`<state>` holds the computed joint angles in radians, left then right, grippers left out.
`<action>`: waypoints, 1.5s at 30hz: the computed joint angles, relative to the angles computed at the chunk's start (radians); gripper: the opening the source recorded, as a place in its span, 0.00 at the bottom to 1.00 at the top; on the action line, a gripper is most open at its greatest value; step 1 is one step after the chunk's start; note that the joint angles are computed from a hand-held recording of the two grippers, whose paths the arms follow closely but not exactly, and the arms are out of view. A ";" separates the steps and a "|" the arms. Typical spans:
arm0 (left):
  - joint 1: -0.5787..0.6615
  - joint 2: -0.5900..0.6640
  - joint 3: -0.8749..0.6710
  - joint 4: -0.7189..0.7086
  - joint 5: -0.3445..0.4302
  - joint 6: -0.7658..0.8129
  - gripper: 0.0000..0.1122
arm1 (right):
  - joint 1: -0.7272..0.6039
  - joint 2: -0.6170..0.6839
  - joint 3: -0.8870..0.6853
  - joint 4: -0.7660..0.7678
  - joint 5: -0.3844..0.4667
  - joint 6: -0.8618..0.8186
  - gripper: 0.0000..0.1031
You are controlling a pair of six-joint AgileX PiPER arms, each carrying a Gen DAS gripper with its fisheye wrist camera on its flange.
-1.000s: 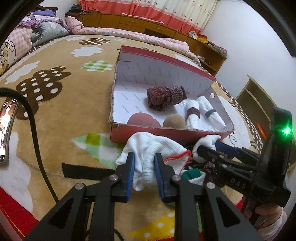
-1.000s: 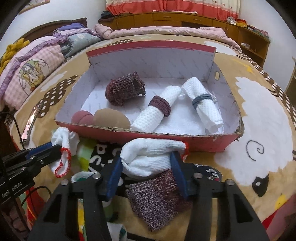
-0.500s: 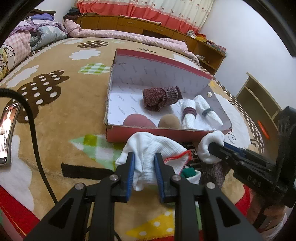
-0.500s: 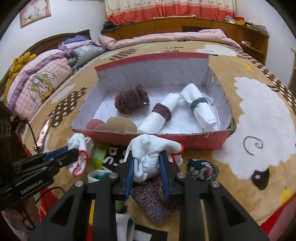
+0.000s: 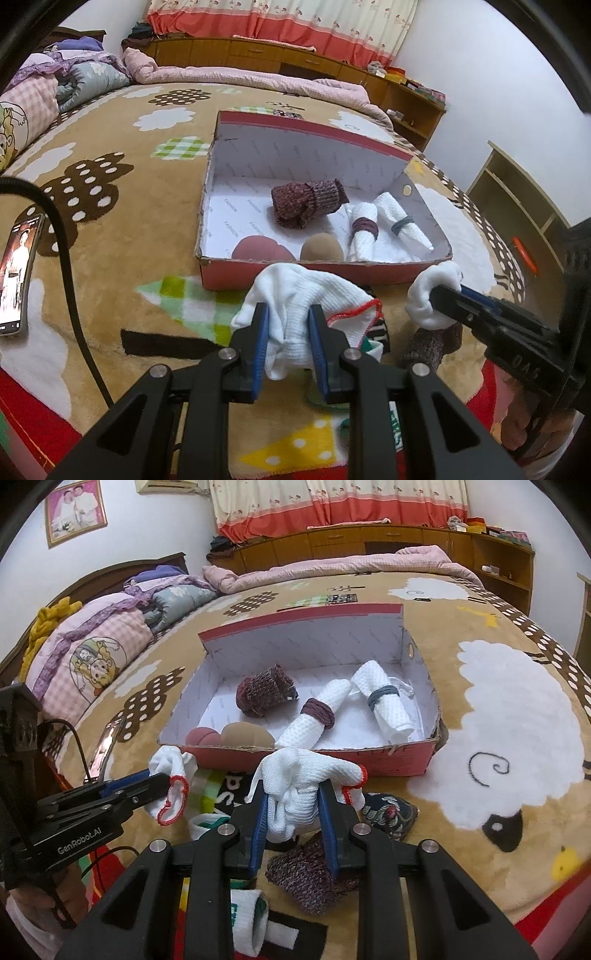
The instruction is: Organize soft objects
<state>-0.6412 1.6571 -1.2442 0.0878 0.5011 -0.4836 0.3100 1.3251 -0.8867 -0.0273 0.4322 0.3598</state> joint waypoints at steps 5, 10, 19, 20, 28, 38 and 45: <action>-0.008 -0.004 -0.012 0.016 0.011 -0.008 0.20 | -0.020 -0.023 0.010 0.037 -0.004 -0.040 0.26; -0.018 -0.004 -0.030 0.040 0.027 -0.027 0.20 | -0.031 -0.036 0.011 0.060 -0.005 -0.066 0.26; -0.017 -0.005 -0.045 0.053 0.044 -0.039 0.20 | -0.053 -0.057 0.013 0.094 0.000 -0.111 0.26; -0.017 -0.004 -0.047 0.052 0.044 -0.038 0.20 | -0.055 -0.060 0.013 0.093 0.001 -0.112 0.26; -0.011 0.006 -0.082 0.059 0.054 -0.025 0.20 | -0.101 -0.081 -0.010 0.099 0.016 -0.135 0.26; 0.012 0.055 -0.174 0.039 0.083 0.028 0.20 | -0.133 -0.051 -0.058 0.096 0.037 -0.159 0.26; 0.015 0.104 -0.256 0.054 0.108 0.040 0.20 | -0.129 -0.020 -0.092 0.095 0.031 -0.168 0.26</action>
<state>-0.6266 1.7609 -1.4999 0.1420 0.6091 -0.4431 0.1810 1.3053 -0.9787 0.0679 0.4633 0.1913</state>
